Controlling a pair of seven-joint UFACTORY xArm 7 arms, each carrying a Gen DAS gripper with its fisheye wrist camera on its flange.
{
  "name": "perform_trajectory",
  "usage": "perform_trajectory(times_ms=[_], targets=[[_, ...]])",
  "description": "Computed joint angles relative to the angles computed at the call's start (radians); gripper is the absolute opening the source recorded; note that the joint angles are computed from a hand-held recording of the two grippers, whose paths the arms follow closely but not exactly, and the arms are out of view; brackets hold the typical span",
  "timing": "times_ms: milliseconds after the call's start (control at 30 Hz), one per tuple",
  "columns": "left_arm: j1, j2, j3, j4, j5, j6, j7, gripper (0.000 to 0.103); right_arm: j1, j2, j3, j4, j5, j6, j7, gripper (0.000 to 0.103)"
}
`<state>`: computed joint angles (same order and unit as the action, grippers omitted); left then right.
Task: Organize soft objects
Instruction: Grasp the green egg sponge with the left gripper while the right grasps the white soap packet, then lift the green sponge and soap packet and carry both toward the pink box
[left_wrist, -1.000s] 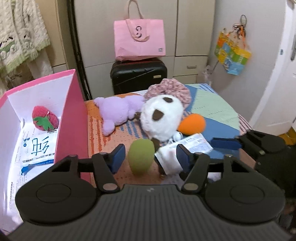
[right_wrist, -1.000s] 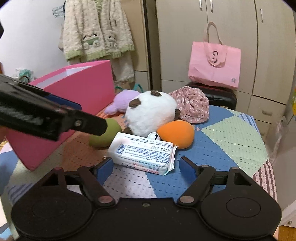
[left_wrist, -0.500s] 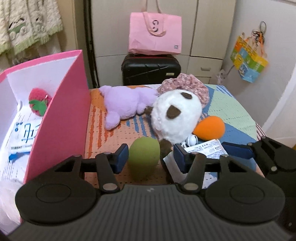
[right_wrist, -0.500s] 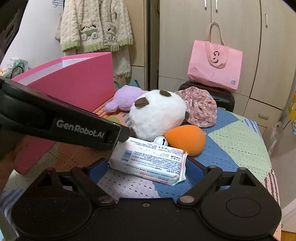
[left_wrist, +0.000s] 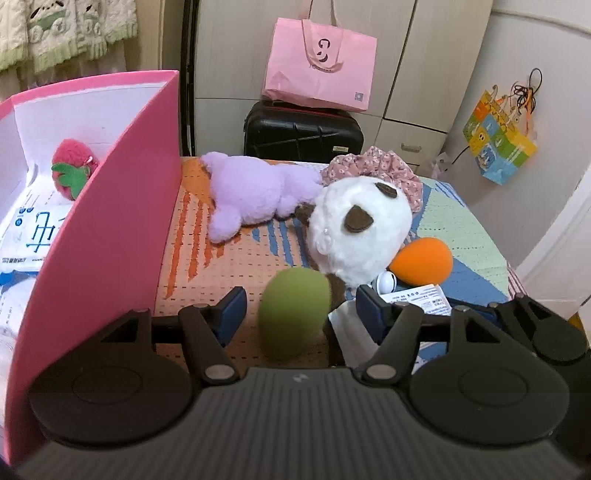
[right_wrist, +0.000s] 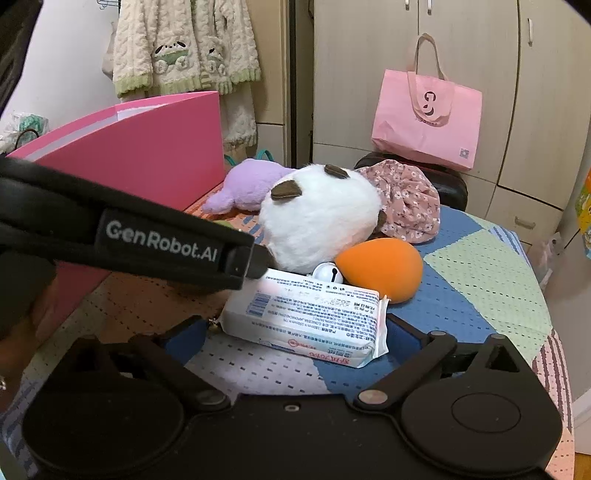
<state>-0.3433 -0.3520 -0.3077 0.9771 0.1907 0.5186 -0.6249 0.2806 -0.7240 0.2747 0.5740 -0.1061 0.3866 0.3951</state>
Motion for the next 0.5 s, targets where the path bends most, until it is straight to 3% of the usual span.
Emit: perform_trajectory(times_ms=[100, 233, 333, 500], targets=[[0.0, 0.0, 0.0, -0.001, -0.002, -0.003, -0.008, 0.064, 0.021, -0.012, -0.019, -0.014, 0.013, -0.018, -0.013, 0.102], [-0.037, 0.001, 0.038, -0.005, -0.079, -0.015, 0.039, 0.048, 0.028, -0.048, -0.042, -0.058, 0.052, -0.085, 0.007, 0.101], [-0.037, 0.0, 0.04, -0.007, -0.099, -0.015, 0.051, 0.047, 0.041, -0.062, -0.072, -0.081, 0.089, -0.115, 0.023, 0.101], [-0.023, 0.004, 0.024, 0.005, -0.089, 0.009, 0.034, 0.053, 0.036, -0.056, -0.063, -0.079, 0.094, -0.115, 0.022, 0.085]])
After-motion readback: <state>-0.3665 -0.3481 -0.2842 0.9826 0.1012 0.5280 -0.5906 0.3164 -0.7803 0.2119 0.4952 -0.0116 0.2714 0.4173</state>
